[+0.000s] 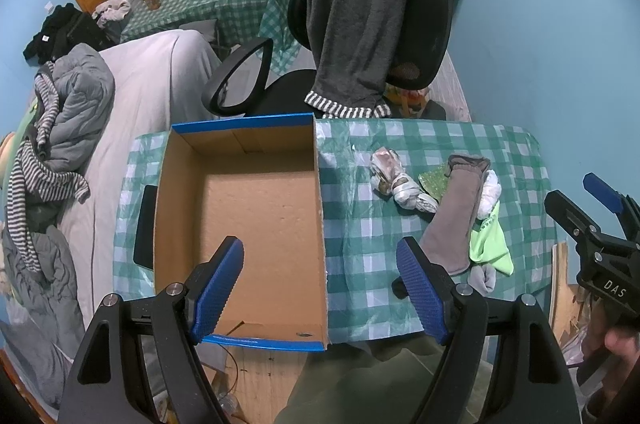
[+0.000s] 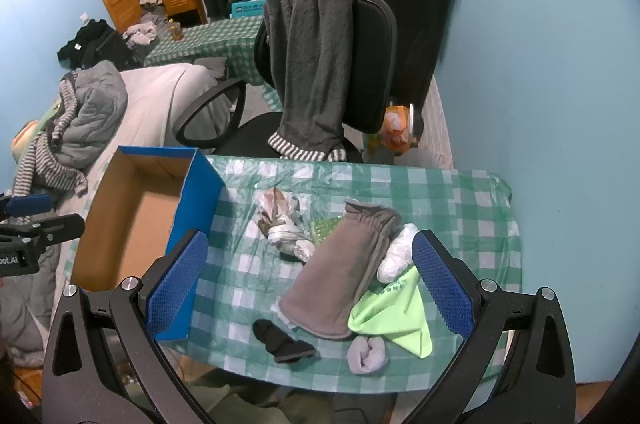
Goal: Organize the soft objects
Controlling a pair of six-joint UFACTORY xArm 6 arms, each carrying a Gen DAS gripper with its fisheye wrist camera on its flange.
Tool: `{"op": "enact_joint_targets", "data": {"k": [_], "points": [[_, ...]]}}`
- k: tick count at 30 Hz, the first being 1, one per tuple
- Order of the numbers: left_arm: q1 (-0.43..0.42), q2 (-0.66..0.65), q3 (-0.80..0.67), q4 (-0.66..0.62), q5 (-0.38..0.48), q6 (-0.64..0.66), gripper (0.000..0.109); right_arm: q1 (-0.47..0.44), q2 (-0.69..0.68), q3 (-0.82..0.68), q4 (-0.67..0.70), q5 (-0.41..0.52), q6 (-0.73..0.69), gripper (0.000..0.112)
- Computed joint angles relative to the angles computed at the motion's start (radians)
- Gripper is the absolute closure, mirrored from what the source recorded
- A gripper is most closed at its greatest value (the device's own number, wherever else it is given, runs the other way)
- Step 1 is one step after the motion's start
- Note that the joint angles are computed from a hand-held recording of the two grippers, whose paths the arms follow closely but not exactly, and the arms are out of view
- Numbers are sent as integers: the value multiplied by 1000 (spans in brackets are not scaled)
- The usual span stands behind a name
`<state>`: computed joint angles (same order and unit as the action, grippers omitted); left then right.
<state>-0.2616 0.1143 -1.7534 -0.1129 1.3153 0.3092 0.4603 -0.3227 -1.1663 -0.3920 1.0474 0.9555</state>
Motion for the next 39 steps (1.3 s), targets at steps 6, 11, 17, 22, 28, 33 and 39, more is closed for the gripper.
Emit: {"op": "enact_joint_targets", "data": {"k": [6, 11, 17, 22, 28, 33, 39], "points": [[-1, -4, 7, -1, -2, 0, 28, -1, -1, -1, 4, 4, -2, 11], [-15, -33, 55, 5, -21, -14, 28, -3, -1, -2, 6, 4, -5, 11], [-25, -55, 87, 6, -32, -20, 28, -3, -7, 1, 5, 11, -2, 11], [-29, -55, 87, 8, -29, -24, 28, -6, -7, -1, 7, 11, -6, 11], [-29, -54, 85, 8, -27, -26, 28, -11, -10, 1, 12, 10, -13, 11], [-29, -55, 85, 6, -25, -24, 28, -15, -12, 2, 16, 12, -19, 11], [-28, -53, 82, 5, -23, -22, 28, -20, -14, 3, 19, 11, -23, 11]]}}
